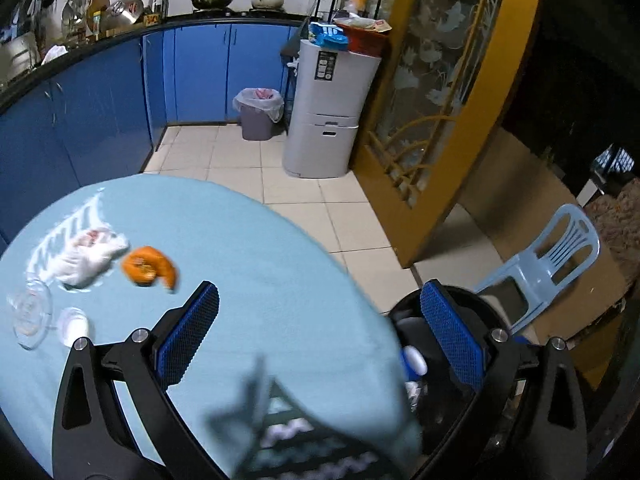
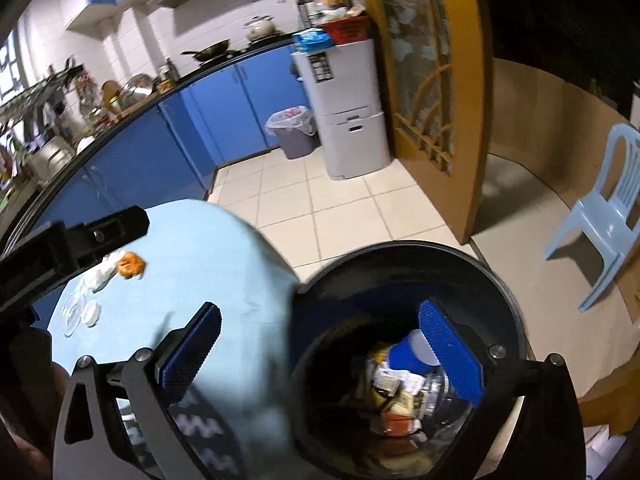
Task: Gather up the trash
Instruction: 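Move both open grippers back over the table, then grasp the clear plastic lid with the left gripper while the right grasps the orange peel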
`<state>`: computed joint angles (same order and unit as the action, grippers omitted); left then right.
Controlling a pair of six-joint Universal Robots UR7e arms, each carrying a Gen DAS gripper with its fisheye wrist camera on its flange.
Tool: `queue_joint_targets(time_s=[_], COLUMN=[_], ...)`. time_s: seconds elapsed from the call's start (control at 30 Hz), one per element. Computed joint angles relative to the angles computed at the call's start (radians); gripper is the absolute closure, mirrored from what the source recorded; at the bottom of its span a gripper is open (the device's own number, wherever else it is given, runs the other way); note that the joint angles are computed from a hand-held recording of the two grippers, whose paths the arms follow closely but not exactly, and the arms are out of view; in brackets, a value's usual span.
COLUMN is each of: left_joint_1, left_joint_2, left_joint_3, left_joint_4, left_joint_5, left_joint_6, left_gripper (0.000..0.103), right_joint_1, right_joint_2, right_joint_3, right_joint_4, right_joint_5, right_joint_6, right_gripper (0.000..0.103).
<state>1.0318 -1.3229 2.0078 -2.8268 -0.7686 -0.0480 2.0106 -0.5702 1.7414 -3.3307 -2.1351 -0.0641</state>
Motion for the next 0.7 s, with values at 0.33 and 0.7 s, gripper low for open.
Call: queue_joint_targets(time_s=[0.33, 0.7], left_joint_1=[0.079, 0.265], left_joint_2=[-0.198, -0.272], left_joint_3=[0.051, -0.015], left_joint_4=[0.088, 0.2], left_joint_5=[0.05, 0.137], left_joint_6=[0.052, 0.033], left_gripper=[0.003, 0.003], right_joint_1=[0.104, 0.173], right_joint_2=[0.148, 0.364], right_joint_3=[-0.199, -0.518], right_joint_4=[0.145, 0.38], right_joint_5=[-0.001, -0.021], right_joint_6=[-0.021, 0.006], right_gripper=[0.006, 0.006])
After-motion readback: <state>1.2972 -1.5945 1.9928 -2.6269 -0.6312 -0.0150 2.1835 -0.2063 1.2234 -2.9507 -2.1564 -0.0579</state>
